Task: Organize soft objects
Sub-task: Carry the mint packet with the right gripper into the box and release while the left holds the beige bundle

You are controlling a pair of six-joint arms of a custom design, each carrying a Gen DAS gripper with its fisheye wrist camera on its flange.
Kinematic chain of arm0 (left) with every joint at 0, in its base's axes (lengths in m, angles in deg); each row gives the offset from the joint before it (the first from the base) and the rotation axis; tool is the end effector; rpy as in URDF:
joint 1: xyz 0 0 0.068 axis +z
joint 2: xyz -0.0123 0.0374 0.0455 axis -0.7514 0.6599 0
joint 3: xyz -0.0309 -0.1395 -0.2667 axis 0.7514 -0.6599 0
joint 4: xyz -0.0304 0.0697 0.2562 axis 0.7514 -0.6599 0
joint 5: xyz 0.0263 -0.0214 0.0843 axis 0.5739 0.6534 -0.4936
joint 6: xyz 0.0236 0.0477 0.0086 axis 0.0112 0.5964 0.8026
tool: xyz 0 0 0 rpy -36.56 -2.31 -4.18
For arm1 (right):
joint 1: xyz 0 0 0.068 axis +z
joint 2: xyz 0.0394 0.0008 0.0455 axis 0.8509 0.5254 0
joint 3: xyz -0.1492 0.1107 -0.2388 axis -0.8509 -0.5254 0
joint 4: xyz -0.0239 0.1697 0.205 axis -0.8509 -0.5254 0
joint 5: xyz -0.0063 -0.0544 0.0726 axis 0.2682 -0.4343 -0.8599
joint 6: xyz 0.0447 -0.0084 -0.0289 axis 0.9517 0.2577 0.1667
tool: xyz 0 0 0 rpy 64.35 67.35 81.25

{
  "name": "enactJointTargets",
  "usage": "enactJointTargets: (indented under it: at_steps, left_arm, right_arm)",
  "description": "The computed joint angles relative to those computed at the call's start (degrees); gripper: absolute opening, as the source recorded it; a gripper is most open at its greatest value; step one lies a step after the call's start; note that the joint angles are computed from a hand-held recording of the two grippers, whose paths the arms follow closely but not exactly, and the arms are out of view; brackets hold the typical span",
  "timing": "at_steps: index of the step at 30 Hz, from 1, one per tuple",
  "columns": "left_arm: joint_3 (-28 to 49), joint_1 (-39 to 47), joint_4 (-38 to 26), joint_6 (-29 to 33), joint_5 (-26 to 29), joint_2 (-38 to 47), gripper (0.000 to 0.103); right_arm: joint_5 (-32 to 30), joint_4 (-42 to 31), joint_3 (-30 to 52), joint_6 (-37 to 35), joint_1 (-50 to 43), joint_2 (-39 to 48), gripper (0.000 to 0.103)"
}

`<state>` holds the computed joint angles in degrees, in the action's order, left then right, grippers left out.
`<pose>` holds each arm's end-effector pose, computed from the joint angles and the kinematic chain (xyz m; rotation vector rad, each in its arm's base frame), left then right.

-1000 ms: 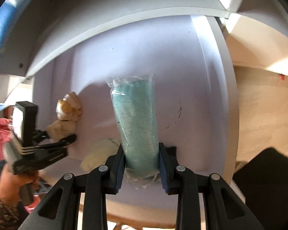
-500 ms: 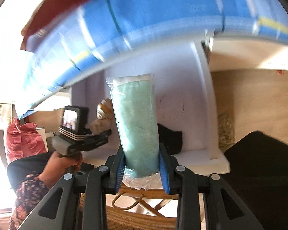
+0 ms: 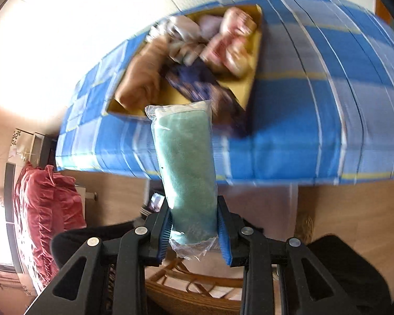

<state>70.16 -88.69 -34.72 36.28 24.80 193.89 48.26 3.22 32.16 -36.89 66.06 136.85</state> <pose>0.2945 -0.2486 0.0647 -0.4282 -2.9715 -0.0628 0.2517 0.0482 0.4047 0.0338 2.8165 0.6413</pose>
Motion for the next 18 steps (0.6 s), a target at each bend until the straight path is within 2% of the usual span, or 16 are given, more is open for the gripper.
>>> enactJointTargets:
  at_steps: [9, 18]
  left_arm:
    - [-0.3, 0.1, 0.1, 0.0, 0.0, -0.1, 0.047]
    - [-0.9, 0.3, 0.1, 0.3, 0.3, -0.7, 0.046]
  right_arm:
    - [3.5, -0.4, 16.9, 5.8, 5.3, 15.3, 0.031]
    - [5.9, 0.2, 30.4, 15.4, 8.4, 30.7, 0.031]
